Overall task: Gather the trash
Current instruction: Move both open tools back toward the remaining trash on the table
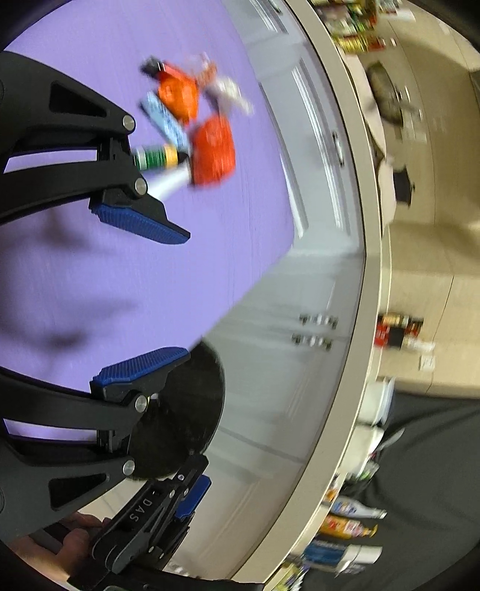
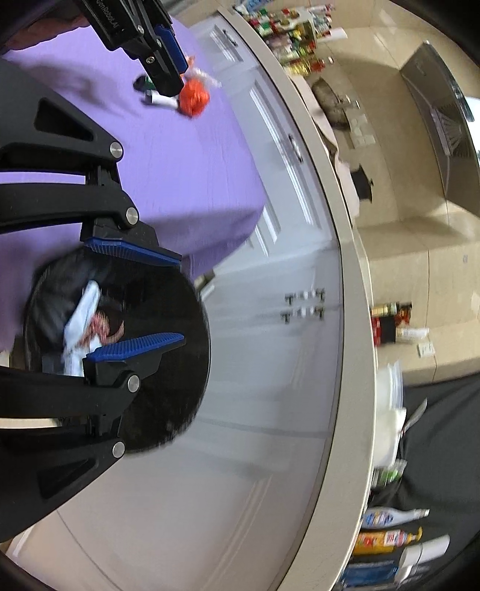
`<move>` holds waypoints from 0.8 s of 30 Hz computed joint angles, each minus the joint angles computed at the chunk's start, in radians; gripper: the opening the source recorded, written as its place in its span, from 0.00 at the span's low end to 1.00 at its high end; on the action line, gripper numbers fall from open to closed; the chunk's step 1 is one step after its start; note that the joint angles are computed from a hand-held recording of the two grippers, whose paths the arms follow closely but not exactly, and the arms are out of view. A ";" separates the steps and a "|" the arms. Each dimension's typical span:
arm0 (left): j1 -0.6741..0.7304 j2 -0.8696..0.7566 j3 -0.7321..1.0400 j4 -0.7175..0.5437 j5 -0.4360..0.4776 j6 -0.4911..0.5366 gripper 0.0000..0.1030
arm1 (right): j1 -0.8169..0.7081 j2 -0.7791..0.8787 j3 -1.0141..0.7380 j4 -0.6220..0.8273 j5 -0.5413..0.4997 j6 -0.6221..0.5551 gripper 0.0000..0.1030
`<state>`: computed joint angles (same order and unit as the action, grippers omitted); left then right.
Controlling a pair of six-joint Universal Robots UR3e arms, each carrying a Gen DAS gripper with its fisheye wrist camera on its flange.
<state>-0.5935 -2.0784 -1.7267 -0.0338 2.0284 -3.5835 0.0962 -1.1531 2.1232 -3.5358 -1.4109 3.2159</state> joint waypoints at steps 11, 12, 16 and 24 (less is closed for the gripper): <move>0.177 0.341 -0.507 0.131 0.036 -0.039 0.56 | 0.277 0.126 -0.276 0.158 -0.066 0.030 0.38; 0.197 0.367 -0.543 0.138 0.035 -0.036 0.56 | 0.304 0.147 -0.316 0.181 -0.071 0.031 0.38; 0.274 0.460 -0.667 0.162 0.023 -0.027 0.56 | 0.376 0.211 -0.444 0.259 -0.070 0.034 0.38; 0.489 0.647 -0.880 0.200 -0.081 0.042 0.56 | 0.495 0.365 -0.744 0.480 -0.098 0.012 0.38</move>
